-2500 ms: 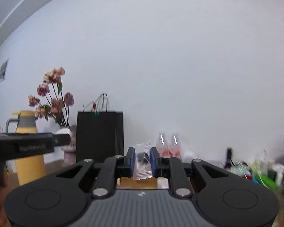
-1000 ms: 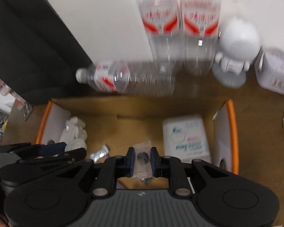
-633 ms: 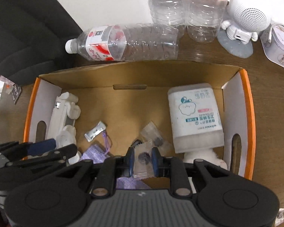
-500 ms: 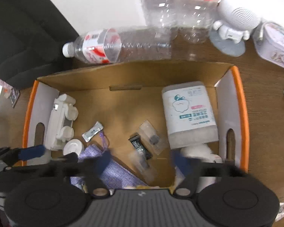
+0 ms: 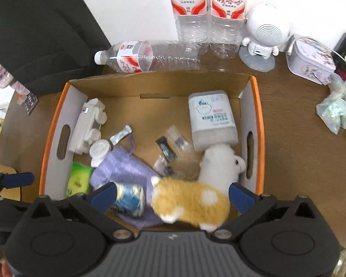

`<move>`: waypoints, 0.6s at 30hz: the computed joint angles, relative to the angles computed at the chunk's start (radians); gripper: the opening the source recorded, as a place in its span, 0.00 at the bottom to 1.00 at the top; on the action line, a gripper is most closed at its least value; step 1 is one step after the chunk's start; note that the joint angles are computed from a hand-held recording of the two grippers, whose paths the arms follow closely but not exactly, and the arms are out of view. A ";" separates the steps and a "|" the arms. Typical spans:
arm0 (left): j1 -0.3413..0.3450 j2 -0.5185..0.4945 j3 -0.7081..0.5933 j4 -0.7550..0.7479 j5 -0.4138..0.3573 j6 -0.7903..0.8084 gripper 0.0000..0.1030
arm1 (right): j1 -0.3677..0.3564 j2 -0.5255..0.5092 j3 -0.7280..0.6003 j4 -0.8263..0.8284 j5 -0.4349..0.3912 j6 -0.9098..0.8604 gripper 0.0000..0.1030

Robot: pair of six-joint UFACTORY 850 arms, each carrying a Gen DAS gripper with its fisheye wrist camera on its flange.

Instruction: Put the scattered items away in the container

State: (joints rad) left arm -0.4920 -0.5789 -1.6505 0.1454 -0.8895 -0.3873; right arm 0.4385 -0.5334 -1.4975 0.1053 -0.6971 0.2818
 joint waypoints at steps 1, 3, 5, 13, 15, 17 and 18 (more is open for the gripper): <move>-0.007 0.015 0.013 0.014 0.001 -0.013 1.00 | 0.004 0.015 0.013 -0.007 0.001 0.007 1.00; -0.016 0.046 0.040 0.017 0.000 -0.025 1.00 | 0.013 0.046 0.037 -0.018 0.003 0.023 1.00; -0.024 0.079 0.069 0.019 0.004 -0.043 1.00 | 0.020 0.080 0.066 -0.028 0.014 0.035 1.00; -0.073 0.195 0.199 0.070 0.036 -0.119 1.00 | 0.057 0.206 0.200 -0.080 0.057 0.099 1.00; -0.089 0.227 0.234 0.106 0.052 -0.149 1.00 | 0.066 0.239 0.235 -0.092 0.073 0.119 1.00; -0.101 0.260 0.269 0.116 0.076 -0.170 1.00 | 0.076 0.276 0.273 -0.109 0.097 0.144 1.00; -0.106 0.276 0.286 0.117 0.087 -0.181 1.00 | 0.081 0.293 0.292 -0.120 0.110 0.157 1.00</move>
State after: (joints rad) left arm -0.5980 -0.3027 -1.3646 0.2625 -0.8029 -0.5684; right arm 0.5197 -0.2405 -1.2059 -0.0147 -0.5867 0.4393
